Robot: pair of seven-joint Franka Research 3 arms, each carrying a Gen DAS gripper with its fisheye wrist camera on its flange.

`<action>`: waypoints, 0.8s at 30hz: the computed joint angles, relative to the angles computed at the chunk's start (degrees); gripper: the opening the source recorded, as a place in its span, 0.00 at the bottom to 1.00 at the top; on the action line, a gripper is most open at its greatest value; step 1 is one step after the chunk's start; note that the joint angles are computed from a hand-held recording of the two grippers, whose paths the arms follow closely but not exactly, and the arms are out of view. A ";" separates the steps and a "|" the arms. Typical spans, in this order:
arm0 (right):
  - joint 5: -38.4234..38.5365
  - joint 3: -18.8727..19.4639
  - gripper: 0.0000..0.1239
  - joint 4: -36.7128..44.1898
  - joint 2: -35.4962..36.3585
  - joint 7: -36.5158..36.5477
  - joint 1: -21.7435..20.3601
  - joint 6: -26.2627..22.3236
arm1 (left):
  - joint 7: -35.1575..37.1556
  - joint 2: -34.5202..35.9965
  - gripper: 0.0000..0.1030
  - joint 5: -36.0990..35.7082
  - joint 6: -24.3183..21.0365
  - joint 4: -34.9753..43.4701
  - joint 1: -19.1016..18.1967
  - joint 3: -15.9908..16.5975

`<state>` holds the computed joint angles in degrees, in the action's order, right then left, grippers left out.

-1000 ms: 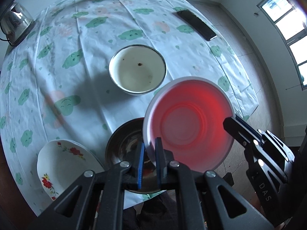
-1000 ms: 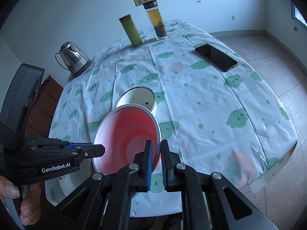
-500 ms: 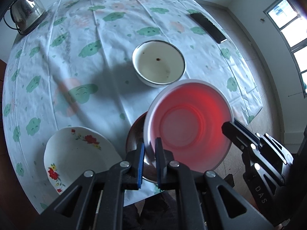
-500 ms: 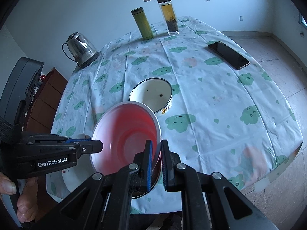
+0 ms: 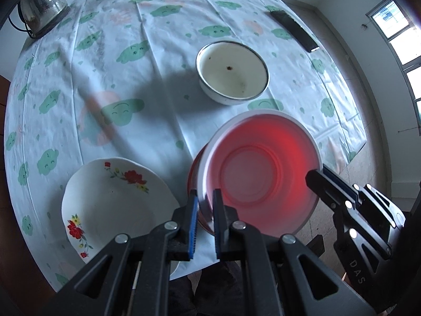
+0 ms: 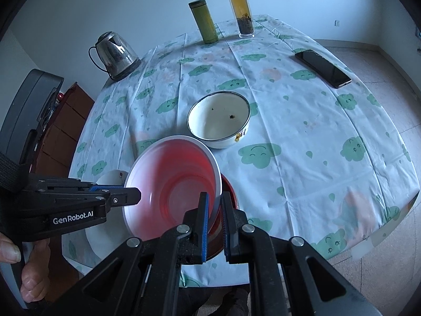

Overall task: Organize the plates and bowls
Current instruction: 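Lift the red plastic bowl with both grippers and carry it over the steel bowl, then lower the red plastic bowl into the steel bowl with both grippers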

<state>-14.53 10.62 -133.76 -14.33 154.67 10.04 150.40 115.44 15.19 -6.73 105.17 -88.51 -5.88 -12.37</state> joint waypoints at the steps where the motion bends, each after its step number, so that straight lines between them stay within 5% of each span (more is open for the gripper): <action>1: 0.11 0.02 0.08 0.01 0.09 0.06 0.07 -0.03 | 0.12 0.00 0.07 0.04 -0.02 -0.10 0.04 0.02; 24: 0.62 -0.47 0.09 0.80 1.63 0.45 1.49 -0.99 | 0.63 0.41 0.07 0.86 -0.53 -0.73 0.20 0.09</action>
